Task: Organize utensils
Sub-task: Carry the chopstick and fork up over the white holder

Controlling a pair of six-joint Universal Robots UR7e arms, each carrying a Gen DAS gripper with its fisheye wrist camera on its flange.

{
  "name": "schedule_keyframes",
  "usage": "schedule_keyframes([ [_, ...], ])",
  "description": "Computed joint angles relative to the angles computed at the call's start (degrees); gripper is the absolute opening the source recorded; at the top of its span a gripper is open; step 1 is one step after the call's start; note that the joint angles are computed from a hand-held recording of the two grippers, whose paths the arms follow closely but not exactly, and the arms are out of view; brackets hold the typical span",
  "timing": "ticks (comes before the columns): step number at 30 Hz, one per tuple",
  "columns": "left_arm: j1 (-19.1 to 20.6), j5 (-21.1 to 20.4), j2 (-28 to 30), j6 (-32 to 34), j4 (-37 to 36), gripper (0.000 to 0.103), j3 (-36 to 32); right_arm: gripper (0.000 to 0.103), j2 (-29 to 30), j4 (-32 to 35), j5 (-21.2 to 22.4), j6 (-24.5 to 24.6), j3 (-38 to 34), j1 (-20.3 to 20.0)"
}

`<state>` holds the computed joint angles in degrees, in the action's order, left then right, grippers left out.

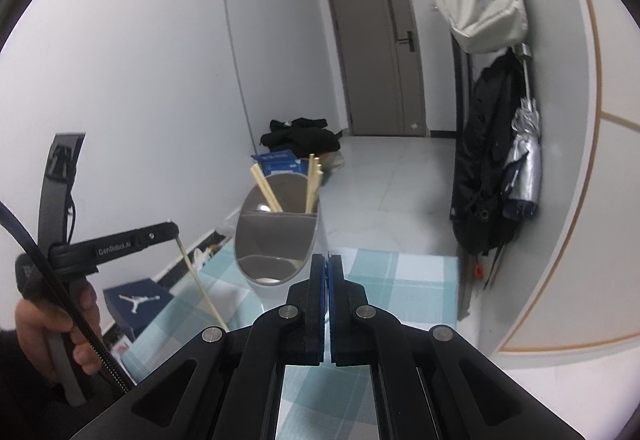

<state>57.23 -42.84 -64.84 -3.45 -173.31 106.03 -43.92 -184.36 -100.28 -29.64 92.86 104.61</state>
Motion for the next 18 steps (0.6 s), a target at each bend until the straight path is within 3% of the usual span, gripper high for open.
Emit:
schedule_keyframes([
  [7, -1.2, -1.7, -2.2, 2.0, 2.1, 0.001, 0.2, 0.001, 0.5, 0.9, -1.5, -2.5, -1.3, 1.6],
  [18, -3.5, -6.7, -5.4, 4.1, 6.1, 0.001, -2.7, 0.0, 0.4, 6.6, -0.5, -3.0, -6.4, 3.9],
])
